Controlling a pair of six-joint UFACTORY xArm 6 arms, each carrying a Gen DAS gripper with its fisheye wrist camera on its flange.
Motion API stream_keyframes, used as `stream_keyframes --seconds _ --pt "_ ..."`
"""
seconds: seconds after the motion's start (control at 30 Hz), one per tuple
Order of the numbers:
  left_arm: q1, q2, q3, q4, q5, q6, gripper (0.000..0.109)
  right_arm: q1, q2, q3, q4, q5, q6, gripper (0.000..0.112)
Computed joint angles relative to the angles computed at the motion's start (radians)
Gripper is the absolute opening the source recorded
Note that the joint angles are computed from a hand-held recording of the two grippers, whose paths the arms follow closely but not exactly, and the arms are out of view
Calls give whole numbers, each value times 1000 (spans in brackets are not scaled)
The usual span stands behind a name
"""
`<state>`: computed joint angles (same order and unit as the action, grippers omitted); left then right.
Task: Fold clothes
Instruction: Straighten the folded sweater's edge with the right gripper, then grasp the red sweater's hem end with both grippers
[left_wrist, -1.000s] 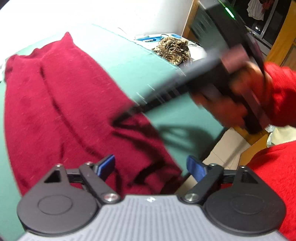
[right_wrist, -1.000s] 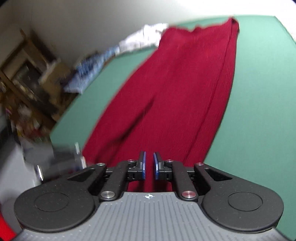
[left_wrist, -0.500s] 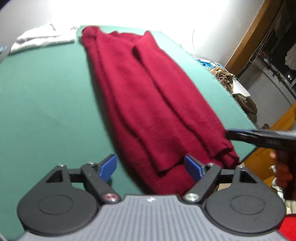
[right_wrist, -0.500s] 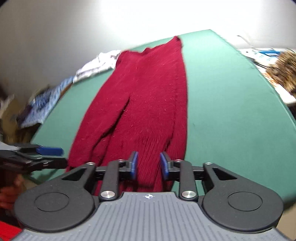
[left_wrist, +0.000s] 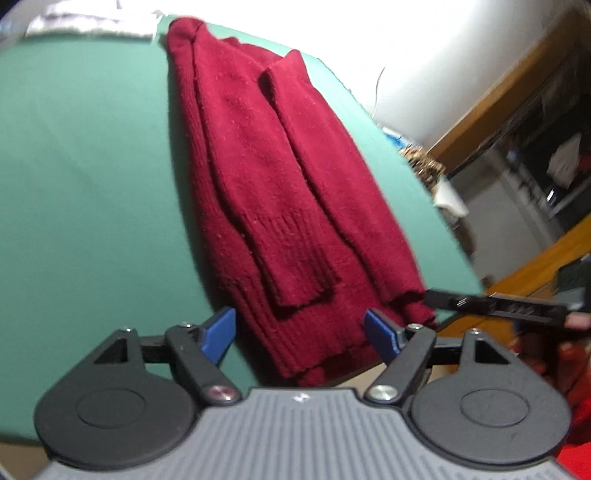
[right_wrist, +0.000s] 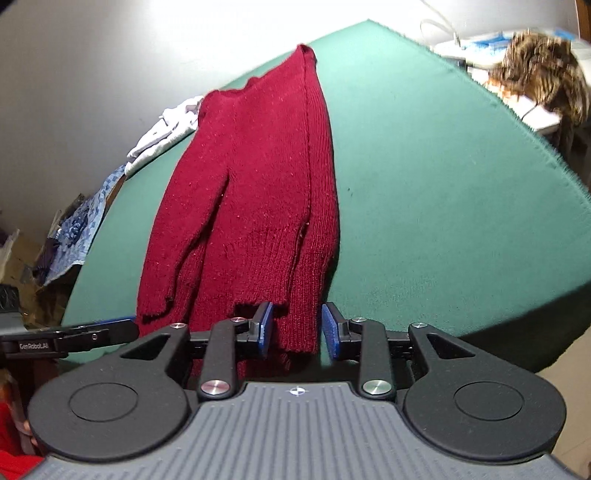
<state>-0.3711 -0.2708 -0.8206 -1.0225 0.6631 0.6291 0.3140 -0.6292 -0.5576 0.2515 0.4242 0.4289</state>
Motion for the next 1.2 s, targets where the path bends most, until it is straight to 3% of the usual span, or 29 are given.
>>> stream_keyframes --seconds 0.1,0.33,0.47,0.53,0.67,0.8,0.93,0.97,1.07,1.13,1.2 --pt "4 15 -4 -76 5 10 78 -14 19 -14 171 10 -135 32" --pt "6 52 -31 -176 12 -27 79 -31 64 -61 373 47 -359 44" --pt "13 34 -26 -156 3 -72 74 -40 56 -56 341 40 -321 43" --pt "14 1 -5 -114 -30 -95 77 -61 30 -42 324 57 -305 43" --pt "35 -27 12 -7 -51 -151 81 -97 2 -19 446 94 -375 41" --pt "44 39 -49 -73 14 -110 83 -71 36 -30 503 59 -410 42" --pt "-1 100 -99 -121 7 -66 85 -33 78 -52 476 8 -376 42" --pt "-4 110 -110 -124 19 -71 83 -26 87 -55 477 -5 -363 42" --pt "-3 120 -115 -102 53 -93 57 -21 85 -49 470 -15 -328 38" --pt "-5 109 -101 -71 39 -100 30 -23 67 -37 427 -7 -311 31" --pt "1 105 -95 -62 33 -94 24 -25 45 -16 432 -11 -315 28"
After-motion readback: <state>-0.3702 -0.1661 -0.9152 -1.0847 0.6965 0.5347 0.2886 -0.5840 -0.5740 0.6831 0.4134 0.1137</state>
